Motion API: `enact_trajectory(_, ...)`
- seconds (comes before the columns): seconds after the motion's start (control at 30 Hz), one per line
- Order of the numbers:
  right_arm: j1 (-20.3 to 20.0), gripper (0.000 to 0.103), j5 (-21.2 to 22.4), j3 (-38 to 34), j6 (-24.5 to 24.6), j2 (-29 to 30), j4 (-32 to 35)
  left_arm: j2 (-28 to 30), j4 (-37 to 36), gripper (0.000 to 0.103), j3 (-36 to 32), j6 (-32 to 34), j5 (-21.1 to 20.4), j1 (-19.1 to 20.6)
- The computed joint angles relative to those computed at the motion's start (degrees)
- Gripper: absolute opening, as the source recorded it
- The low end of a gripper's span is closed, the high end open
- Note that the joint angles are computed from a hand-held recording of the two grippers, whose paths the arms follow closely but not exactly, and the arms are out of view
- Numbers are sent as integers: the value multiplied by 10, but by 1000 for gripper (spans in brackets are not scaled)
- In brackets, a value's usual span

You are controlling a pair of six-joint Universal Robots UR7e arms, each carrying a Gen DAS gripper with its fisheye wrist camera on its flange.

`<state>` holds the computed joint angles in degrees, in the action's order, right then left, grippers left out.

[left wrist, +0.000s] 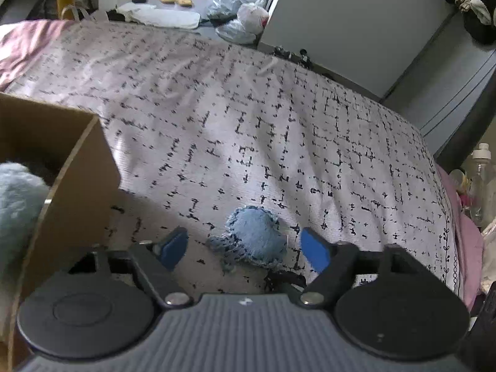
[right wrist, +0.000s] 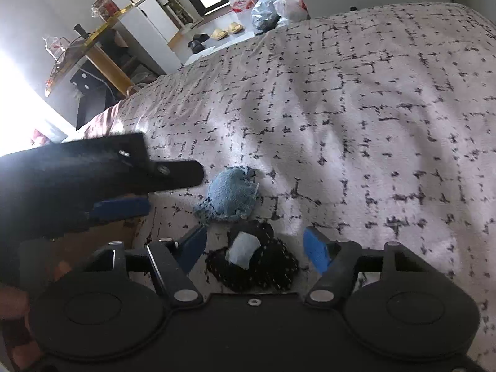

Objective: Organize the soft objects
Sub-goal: 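Grasp the blue plush with the left tool while the right tool grasps the black fuzzy item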

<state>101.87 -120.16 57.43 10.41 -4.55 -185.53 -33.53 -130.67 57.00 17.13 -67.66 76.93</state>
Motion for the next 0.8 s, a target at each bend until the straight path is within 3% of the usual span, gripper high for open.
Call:
enact_trajectory(0.1, -3, 68, 1, -6, 4, 0, 25, 17, 23, 60, -25, -4, -9, 5)
enact_trajectory(0.3, -11, 64, 7, 0, 18, -4, 31, 50, 65, 59, -67, 10, -13, 7)
enact_trajectory(0.4, -11, 62, 3, -6, 5, -2, 43, 64, 77, 59, -81, 18, 6, 2)
enact_trajectory(0.6, -15, 38, 3, 2, 14, -7, 36, 73, 69, 59, -80, 46, 30, -3)
enact_trajectory(0.8, -15, 33, 10, 12, 21, -13, 32, 61, 44, 46, -50, 88, 50, -8)
